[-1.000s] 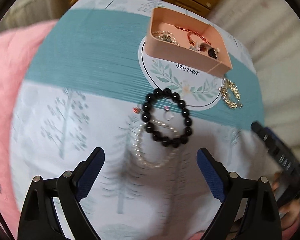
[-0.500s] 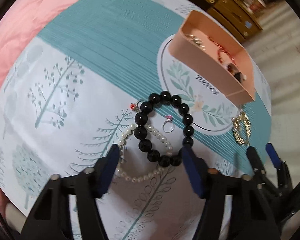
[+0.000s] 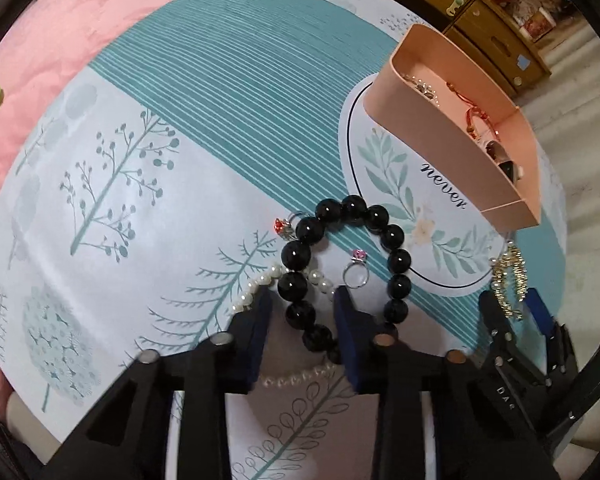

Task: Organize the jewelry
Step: 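Grasp the black bead bracelet with the left tool while the right tool grasps the gold leaf hair comb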

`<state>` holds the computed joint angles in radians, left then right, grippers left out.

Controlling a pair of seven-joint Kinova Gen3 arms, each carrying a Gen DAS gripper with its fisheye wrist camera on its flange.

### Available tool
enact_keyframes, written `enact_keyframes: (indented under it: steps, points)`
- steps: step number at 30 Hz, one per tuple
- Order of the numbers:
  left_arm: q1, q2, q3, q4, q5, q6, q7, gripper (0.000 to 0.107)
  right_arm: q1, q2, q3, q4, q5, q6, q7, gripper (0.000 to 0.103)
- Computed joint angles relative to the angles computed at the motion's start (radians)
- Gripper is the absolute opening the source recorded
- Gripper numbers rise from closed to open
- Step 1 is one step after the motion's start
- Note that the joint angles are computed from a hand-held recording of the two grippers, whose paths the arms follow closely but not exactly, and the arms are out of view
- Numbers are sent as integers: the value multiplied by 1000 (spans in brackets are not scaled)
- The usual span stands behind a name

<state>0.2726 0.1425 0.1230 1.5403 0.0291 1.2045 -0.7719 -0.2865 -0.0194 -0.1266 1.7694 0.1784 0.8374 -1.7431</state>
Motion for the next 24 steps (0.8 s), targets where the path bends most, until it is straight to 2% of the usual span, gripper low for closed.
enact_keyframes:
  steps: [1, 4, 8, 10, 11, 19, 24]
  points:
    - [-1, 2, 1, 1, -2, -3, 2, 13, 1, 3, 2, -1, -8, -5, -1, 85]
    - [-4, -11, -4, 20, -1, -35, 6, 13, 11, 13, 13, -3, -46, -23, 7, 85]
    - [-13, -23, -4, 32, 9, -36, -6, 13, 6, 16, 7, 8, -14, -51, -39, 85]
    - [-16, -23, -2, 21, 14, -14, -13, 13, 6, 17, 8, 7, -10, -51, -43, 84]
    - [-21, -35, -2, 23, 21, -2, -24, 13, 7, 15, 10, 6, -18, -51, -32, 75]
    - [-43, -63, 0, -70, 54, 91, -106, 13, 35, 23, 33, -46, -147, 29, 60, 75]
    - [-67, -42, -1, -206, 111, 194, -217, 13, 61, -3, 45, -63, -212, 49, 43, 75]
